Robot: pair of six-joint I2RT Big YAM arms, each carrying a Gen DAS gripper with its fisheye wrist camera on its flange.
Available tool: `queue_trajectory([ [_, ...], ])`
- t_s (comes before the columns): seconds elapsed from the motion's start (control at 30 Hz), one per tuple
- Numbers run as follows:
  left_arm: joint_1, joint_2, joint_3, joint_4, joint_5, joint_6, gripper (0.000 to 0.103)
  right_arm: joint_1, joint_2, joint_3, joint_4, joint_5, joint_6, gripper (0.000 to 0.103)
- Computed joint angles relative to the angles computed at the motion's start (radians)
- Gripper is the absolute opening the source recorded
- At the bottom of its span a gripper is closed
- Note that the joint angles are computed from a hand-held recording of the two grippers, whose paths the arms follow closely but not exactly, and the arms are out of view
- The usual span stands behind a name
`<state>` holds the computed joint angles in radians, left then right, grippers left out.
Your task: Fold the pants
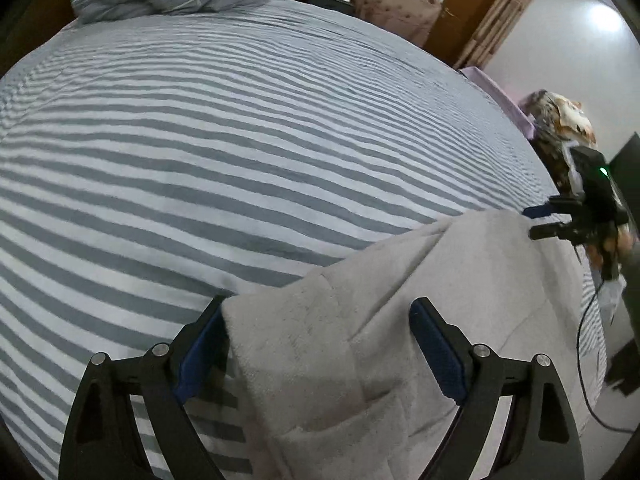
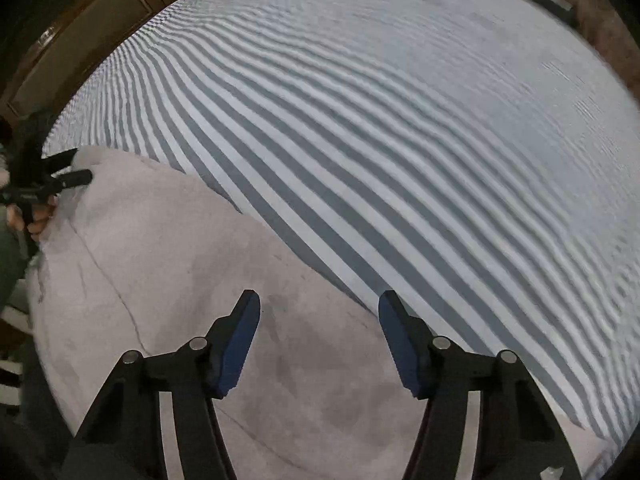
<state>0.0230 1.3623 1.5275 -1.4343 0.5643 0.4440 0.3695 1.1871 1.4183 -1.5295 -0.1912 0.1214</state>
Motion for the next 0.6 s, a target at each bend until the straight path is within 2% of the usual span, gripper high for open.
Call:
queue_trajectory([
  [0.03,0.000,-0.001,0.000,0.002,0.001,0.007,0.086,-0.001,0.010,-0.003,0.004,-0.002,-0.013,0.061],
  [0.07,0.000,-0.004,-0.001,0.011,-0.007,0.012,0.076,0.010,0.011,-0.010,0.017,0.009,-0.026,0.061],
  [0.1,-0.005,-0.011,-0.010,0.026,-0.015,0.006,0.072,0.018,0.007,-0.014,0.026,0.007,-0.024,0.062],
  [0.17,-0.001,-0.030,-0.025,0.033,-0.015,0.004,0.062,0.022,0.004,-0.018,0.053,-0.002,-0.003,0.054],
  [0.23,-0.001,-0.054,-0.047,0.056,-0.020,-0.005,0.056,0.035,-0.005,-0.027,0.078,0.011,0.025,0.027],
  [0.3,-0.005,-0.090,-0.069,0.082,-0.039,-0.018,0.052,0.065,-0.008,-0.024,0.074,0.052,0.051,0.017],
  [0.43,-0.014,-0.148,-0.099,0.134,-0.079,-0.027,0.044,0.196,0.001,0.012,0.046,0.270,0.098,0.010],
  [0.5,0.003,-0.168,-0.100,0.151,-0.062,-0.034,0.044,0.247,-0.003,0.028,0.033,0.395,0.120,0.008],
  [0.6,0.014,-0.186,-0.098,0.170,-0.048,-0.056,0.044,0.300,0.016,0.054,0.021,0.532,0.151,0.007],
])
